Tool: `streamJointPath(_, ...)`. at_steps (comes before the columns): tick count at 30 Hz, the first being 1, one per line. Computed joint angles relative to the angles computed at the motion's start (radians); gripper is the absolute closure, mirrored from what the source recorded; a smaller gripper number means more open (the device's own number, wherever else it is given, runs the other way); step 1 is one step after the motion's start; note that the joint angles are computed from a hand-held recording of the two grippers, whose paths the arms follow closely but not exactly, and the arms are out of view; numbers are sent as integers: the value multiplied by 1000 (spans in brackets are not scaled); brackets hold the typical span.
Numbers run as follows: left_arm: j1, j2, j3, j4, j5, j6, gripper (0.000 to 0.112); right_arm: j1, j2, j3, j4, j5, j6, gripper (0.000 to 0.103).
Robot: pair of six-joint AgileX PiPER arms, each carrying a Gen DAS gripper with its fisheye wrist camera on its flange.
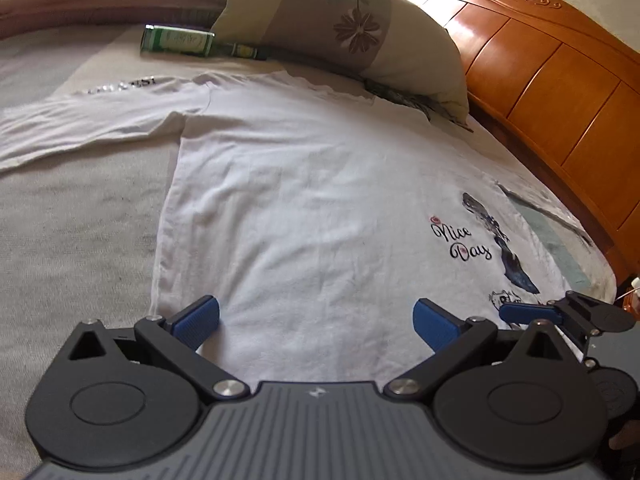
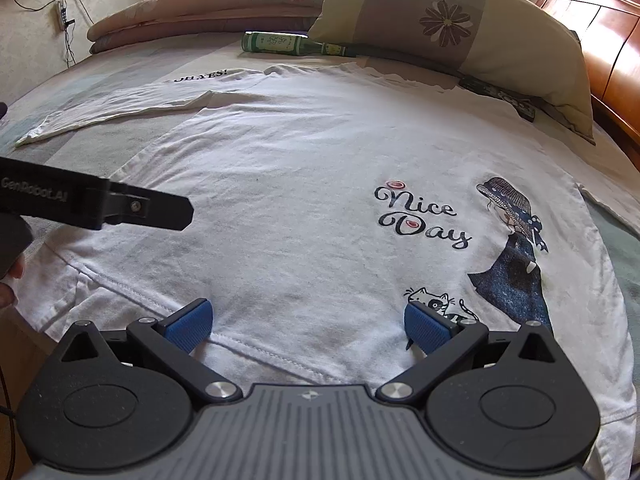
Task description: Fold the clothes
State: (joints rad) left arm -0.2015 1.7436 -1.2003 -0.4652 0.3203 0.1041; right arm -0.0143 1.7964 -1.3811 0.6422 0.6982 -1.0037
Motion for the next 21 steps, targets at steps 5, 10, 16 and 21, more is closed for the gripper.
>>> streamJointPath(5,81,-11,-89,59,121,-22,10,-3,0,1,8,1,-11,0)
streamJointPath(10,182,72,-299,278,150,-183,10,-6,1,2,16,3,-23,0)
streamJointPath(16,299,365,-746,540,361,-362,10,-2,1,-2,1,5,-7,0)
streamJointPath(21,372,426,-749,492,381,-369,10,-6,1,-1,7,7,-14,0)
